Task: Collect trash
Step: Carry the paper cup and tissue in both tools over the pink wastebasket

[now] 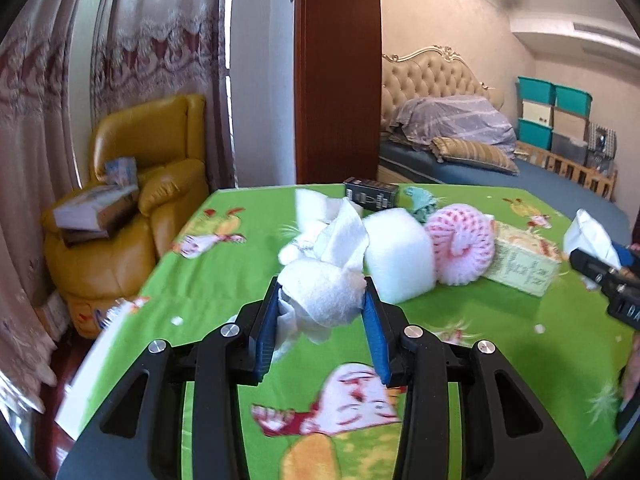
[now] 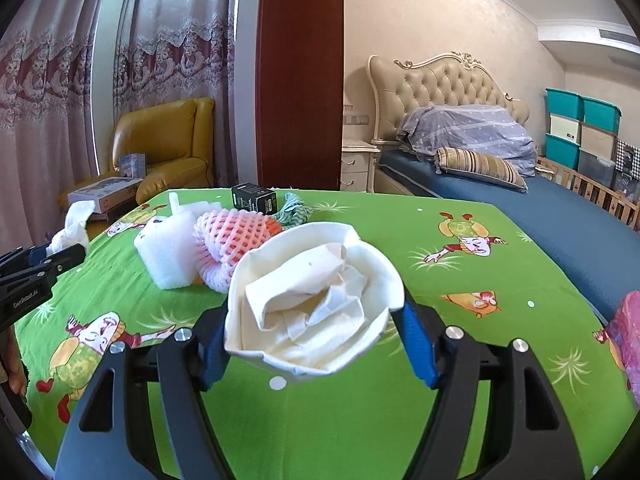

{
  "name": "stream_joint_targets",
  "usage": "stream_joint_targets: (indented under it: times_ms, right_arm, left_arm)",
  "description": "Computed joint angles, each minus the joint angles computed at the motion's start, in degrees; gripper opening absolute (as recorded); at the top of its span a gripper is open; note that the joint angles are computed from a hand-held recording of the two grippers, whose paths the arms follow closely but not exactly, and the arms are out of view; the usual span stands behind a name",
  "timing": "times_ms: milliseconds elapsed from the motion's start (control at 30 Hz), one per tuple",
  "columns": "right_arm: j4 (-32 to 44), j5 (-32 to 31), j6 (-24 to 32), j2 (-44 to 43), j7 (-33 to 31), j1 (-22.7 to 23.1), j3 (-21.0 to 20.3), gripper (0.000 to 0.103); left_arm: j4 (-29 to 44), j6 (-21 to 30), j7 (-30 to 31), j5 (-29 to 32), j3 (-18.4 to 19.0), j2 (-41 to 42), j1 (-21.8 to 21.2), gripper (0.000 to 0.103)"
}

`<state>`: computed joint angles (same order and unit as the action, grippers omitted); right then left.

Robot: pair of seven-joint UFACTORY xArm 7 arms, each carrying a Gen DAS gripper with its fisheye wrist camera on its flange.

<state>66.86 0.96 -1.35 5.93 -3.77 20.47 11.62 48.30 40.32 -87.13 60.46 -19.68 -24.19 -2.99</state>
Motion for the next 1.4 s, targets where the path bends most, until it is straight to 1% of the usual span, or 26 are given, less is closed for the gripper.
stream_joint_targets:
  times_ms: [33, 100, 133, 200, 233, 300, 433, 500, 567, 767, 867, 900, 1100, 1233, 1333, 1400]
  right_arm:
    - [-0.4, 0.9, -0.2, -0.6, -0.9, -0.6, 0.6, 0.069]
    - [-1.8, 4.5, -0.9, -2.4, -4.8, -2.3, 2.5, 0.069]
    - [-2.5, 6.2, -1.1, -3.3, -6.8, -2.7, 2.8, 0.069]
    - [-4.3, 9.9, -0.9, -5.5, -11.0, -2.5, 2.2, 0.069]
    - [-5.0, 12.5, -0.7, -6.4, -13.4, -1.9, 1.5, 0.069]
    - [-6.5, 19.8, -0.2, -8.4, -20.3, 0.5, -1.2, 0.069]
    - [-10.4, 26.1, -0.6, -12.6, -27.8, 5.3, -7.8, 0.069]
    - [-12.3, 26.0, -0.8, -14.4, -28.5, 6.0, -10.0, 0.070]
    - [-13.5, 26.9, -1.0, -15.9, -29.9, 8.1, -13.5, 0.070]
    - [-16.3, 25.9, -1.4, -19.9, -31.3, 11.4, -21.0, 0.070]
    - [-17.6, 24.4, -2.0, -21.1, -31.0, 11.4, -23.3, 0.070]
    - [-17.7, 24.3, -1.8, -21.4, -31.2, 12.5, -25.0, 0.070]
    - [-18.7, 23.9, -2.2, -22.7, -31.7, 15.1, -31.3, 0.070]
    - [-19.5, 22.7, -2.0, -23.5, -30.9, 14.0, -32.2, 0.070]
    - [-19.9, 21.3, -2.2, -23.9, -30.7, 12.2, -32.2, 0.070]
    - [-20.0, 20.8, -2.2, -24.1, -31.0, 12.2, -33.6, 0.070]
  left_arm:
    - [0.4, 0.1, -0.1, 0.2, -0.3, 0.3, 0.0, 0.038]
    - [1.2, -0.3, -0.2, 0.6, -0.6, 0.9, -0.5, 0.038]
    - [1.4, -1.0, -0.3, 0.6, -0.5, 1.2, -0.8, 0.038]
    - [2.4, -1.3, 0.0, 0.8, -1.0, 2.2, -1.4, 0.038]
    - [2.8, -1.4, 0.1, 0.8, -1.1, 2.8, -1.8, 0.038]
    - [3.6, -2.1, 0.5, 0.3, -1.0, 4.0, -2.8, 0.038]
    - [6.7, -2.1, 1.5, 0.6, -1.6, 7.4, -5.1, 0.038]
    - [8.7, -1.5, 2.2, 1.8, -1.9, 9.4, -6.7, 0.038]
    - [10.9, -1.9, 3.0, 2.8, -1.6, 11.6, -8.5, 0.038]
    - [17.2, -5.0, 5.4, 3.7, 1.4, 17.3, -13.3, 0.038]
    - [20.2, -6.9, 6.6, 2.8, 3.1, 20.0, -15.3, 0.038]
    - [21.3, -7.3, 7.0, 2.7, 3.5, 20.9, -16.0, 0.038]
    - [28.0, -8.4, 9.9, 2.7, 6.1, 26.7, -20.2, 0.038]
    - [33.5, -9.0, 13.7, 1.5, 7.9, 31.6, -23.6, 0.038]
    - [38.7, -9.7, 17.9, -0.7, 9.3, 36.3, -25.7, 0.038]
    - [43.5, -10.0, 21.3, -2.3, 9.9, 40.3, -27.1, 0.038]
